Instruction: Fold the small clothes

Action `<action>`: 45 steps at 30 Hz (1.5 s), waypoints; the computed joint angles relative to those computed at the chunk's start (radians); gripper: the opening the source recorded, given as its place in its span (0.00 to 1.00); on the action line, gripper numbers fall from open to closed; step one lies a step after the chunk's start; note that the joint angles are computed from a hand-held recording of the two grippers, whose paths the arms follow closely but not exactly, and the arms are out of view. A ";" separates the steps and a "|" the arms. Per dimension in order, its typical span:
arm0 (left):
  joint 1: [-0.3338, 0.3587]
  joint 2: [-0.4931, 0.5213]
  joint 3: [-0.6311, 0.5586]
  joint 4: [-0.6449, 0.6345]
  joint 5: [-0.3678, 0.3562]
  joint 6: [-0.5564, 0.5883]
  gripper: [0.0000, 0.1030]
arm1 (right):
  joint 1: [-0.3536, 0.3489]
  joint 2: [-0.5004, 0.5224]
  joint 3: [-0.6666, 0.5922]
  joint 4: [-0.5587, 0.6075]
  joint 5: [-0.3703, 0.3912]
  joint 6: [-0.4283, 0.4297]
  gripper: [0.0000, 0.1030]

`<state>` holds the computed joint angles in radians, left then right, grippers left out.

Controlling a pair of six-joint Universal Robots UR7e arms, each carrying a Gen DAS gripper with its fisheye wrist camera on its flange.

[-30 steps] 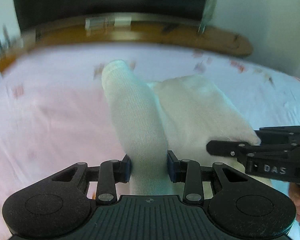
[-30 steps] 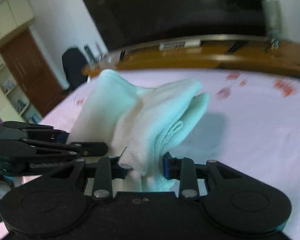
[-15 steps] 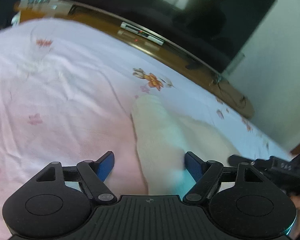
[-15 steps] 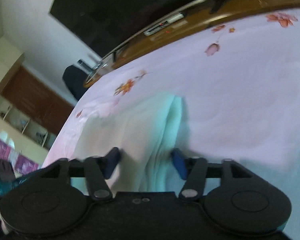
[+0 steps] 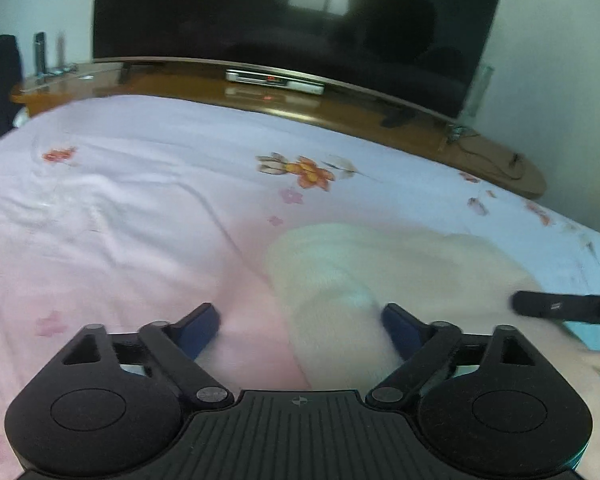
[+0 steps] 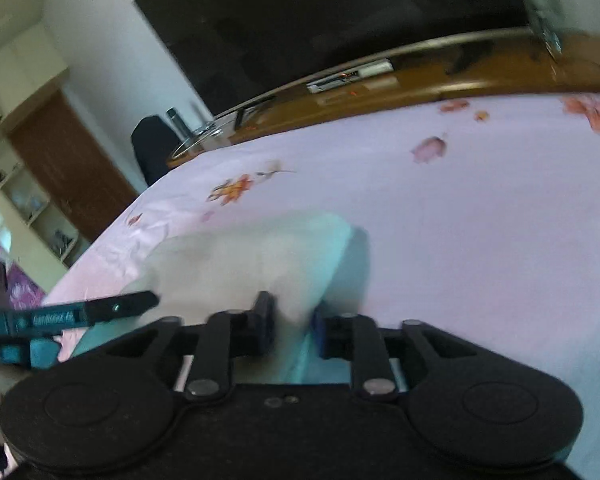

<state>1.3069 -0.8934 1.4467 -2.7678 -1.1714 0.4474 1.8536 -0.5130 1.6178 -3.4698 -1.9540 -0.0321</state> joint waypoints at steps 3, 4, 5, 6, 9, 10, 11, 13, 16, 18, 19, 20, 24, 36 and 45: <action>-0.006 -0.081 0.092 -0.073 -0.044 -0.005 0.87 | 0.052 -0.008 0.002 -0.029 -0.103 -0.047 0.35; -0.005 -0.109 0.119 -0.075 -0.064 -0.017 0.87 | 0.075 -0.022 0.026 -0.059 -0.112 -0.073 0.35; -0.004 -0.136 0.153 -0.079 -0.078 -0.024 0.87 | 0.085 -0.023 0.035 -0.075 -0.099 -0.083 0.35; -0.005 -0.156 0.181 -0.083 -0.083 -0.025 0.87 | 0.098 -0.039 0.062 -0.079 -0.084 -0.086 0.36; -0.009 -0.164 0.220 -0.053 -0.005 -0.035 0.88 | 0.136 -0.022 0.056 0.022 -0.155 -0.129 0.36; 0.000 -0.166 0.226 -0.056 -0.020 -0.054 0.88 | 0.133 -0.002 0.042 0.070 -0.212 -0.123 0.38; 0.004 -0.170 0.231 -0.062 -0.026 -0.087 0.88 | 0.123 0.004 0.043 0.076 -0.227 -0.075 0.40; -0.010 -0.197 0.254 -0.056 0.001 -0.121 0.88 | 0.109 -0.024 0.075 0.069 -0.193 0.063 0.39; -0.028 -0.283 0.350 -0.080 -0.029 -0.098 0.88 | 0.177 -0.022 0.086 0.038 -0.271 0.005 0.36; -0.031 -0.329 0.407 -0.054 -0.036 -0.079 0.88 | 0.196 -0.053 0.149 0.039 -0.241 0.026 0.35; -0.037 -0.344 0.441 -0.051 -0.005 -0.043 0.88 | 0.206 -0.060 0.168 0.061 -0.247 0.055 0.36; -0.046 -0.345 0.463 -0.056 0.053 -0.006 0.88 | 0.215 -0.064 0.194 0.084 -0.253 0.096 0.35; -0.029 -0.397 0.521 -0.094 0.041 0.012 0.88 | 0.222 -0.034 0.254 0.034 -0.260 0.170 0.23; -0.179 -0.779 0.769 0.016 0.167 -0.150 1.00 | 0.469 -0.073 0.348 0.032 -0.479 0.431 0.77; -0.334 -1.101 0.861 0.295 0.236 -0.167 1.00 | 0.687 -0.070 0.271 0.421 -0.677 0.736 1.00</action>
<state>0.9725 -1.9942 2.3074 -2.4725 -0.9357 0.2806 2.5408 -0.5833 1.8891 -3.0484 -2.6313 0.7041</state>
